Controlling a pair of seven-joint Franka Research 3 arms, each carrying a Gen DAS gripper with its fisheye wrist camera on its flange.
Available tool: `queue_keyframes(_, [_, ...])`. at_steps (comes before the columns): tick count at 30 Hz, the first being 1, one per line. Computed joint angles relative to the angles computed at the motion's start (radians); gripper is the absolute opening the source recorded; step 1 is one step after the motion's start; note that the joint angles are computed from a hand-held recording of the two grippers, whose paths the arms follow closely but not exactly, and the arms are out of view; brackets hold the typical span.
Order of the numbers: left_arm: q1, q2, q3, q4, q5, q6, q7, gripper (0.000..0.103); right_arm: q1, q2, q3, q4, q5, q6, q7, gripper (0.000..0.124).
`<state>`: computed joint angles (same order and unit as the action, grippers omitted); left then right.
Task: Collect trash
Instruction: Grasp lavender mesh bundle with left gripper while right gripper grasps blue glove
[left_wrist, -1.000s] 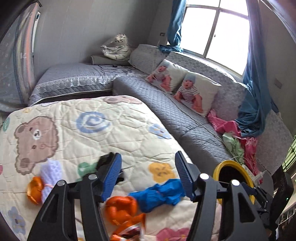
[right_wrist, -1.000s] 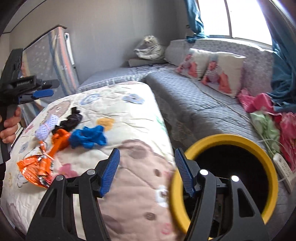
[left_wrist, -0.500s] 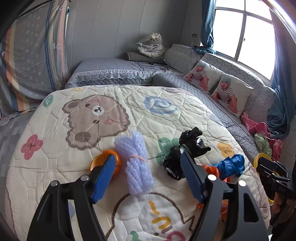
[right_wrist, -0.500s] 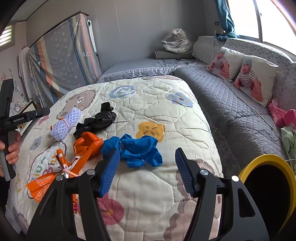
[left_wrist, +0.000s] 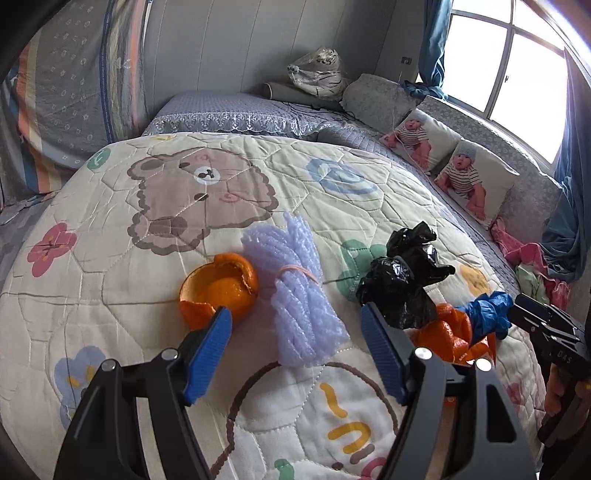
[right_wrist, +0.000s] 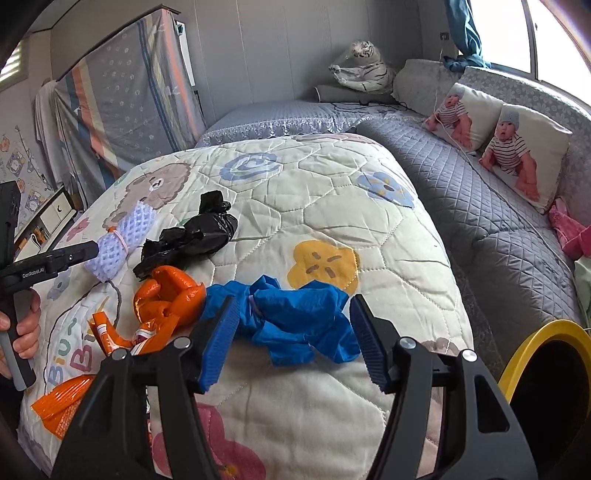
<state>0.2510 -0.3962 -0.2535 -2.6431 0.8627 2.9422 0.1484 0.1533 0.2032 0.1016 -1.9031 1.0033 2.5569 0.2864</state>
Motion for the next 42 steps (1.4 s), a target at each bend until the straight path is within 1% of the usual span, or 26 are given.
queue_keyframes(2, [-0.007,0.011,0.007,0.003,-0.008,-0.001,0.01,0.069,0.004,0.008,0.001,0.005,-0.008,0.006,0.008,0.059])
queue_keyframes(7, [-0.002,0.031,-0.004,0.025,0.018,0.001,-0.002,0.069,0.005,0.026,0.006,0.026,-0.027,0.002,0.031,0.059])
queue_keyframes(8, [0.001,0.035,-0.011,0.034,0.031,-0.005,-0.006,0.069,0.005,0.027,0.008,0.027,-0.028,0.006,0.031,0.059])
queue_keyframes(11, [-0.015,0.061,-0.005,0.066,0.044,-0.041,0.009,0.068,0.009,0.038,0.009,0.035,-0.049,0.009,0.049,0.059])
queue_keyframes(12, [-0.022,0.073,0.001,0.075,0.047,-0.051,0.01,0.066,0.009,0.043,0.009,0.038,-0.059,0.009,0.059,0.059])
queue_keyframes(13, [-0.033,0.089,0.015,0.083,0.041,-0.047,0.021,0.061,0.009,0.046,0.01,0.04,-0.063,0.008,0.064,0.059])
queue_keyframes(14, [-0.044,0.102,0.03,0.088,0.029,-0.045,0.032,0.059,0.008,0.049,0.011,0.042,-0.068,0.006,0.067,0.058])
queue_keyframes(16, [-0.057,0.128,0.046,0.101,0.019,-0.045,0.042,0.05,0.006,0.05,0.015,0.042,-0.07,0.01,0.066,0.057])
queue_keyframes(17, [-0.061,0.138,0.05,0.106,0.021,-0.047,0.046,0.048,0.006,0.051,0.017,0.042,-0.07,0.012,0.065,0.054])
queue_keyframes(18, [-0.066,0.148,0.055,0.113,0.022,-0.048,0.051,0.042,0.006,0.051,0.017,0.042,-0.074,0.012,0.065,0.051])
queue_keyframes(19, [-0.071,0.156,0.062,0.116,0.023,-0.042,0.057,0.035,0.005,0.052,0.018,0.042,-0.076,0.011,0.065,0.05])
queue_keyframes(22, [-0.07,0.174,0.067,0.126,0.047,-0.04,0.039,0.025,0.004,0.058,0.019,0.049,-0.089,-0.003,0.068,0.039])
queue_keyframes(23, [-0.068,0.177,0.069,0.127,0.061,-0.035,0.023,0.025,0.003,0.059,0.021,0.051,-0.09,-0.009,0.064,0.034])
queue_keyframes(25, [-0.068,0.182,0.075,0.128,0.075,-0.026,0.009,0.023,0.002,0.058,0.023,0.049,-0.086,-0.008,0.055,0.03])
queue_keyframes(27, [-0.068,0.181,0.074,0.129,0.098,-0.028,-0.01,0.021,0.002,0.058,0.025,0.049,-0.085,-0.013,0.048,0.024])
queue_keyframes(33, [-0.078,0.15,0.078,0.123,0.127,-0.034,-0.035,0.021,0.0,0.054,0.022,0.047,-0.073,-0.019,0.047,0.011])
queue_keyframes(35, [-0.078,0.125,0.075,0.113,0.129,-0.033,-0.04,0.021,-0.006,0.048,0.021,0.048,-0.062,-0.031,0.043,0.008])
queue_keyframes(39, [-0.068,0.069,0.064,0.089,0.127,-0.026,-0.049,0.021,-0.012,0.015,0.019,0.024,-0.02,-0.026,-0.001,0.002])
queue_keyframes(42, [-0.054,0.028,0.046,0.073,0.123,-0.024,-0.062,0.021,-0.015,-0.016,0.012,0.003,0.023,-0.03,-0.04,0.001])
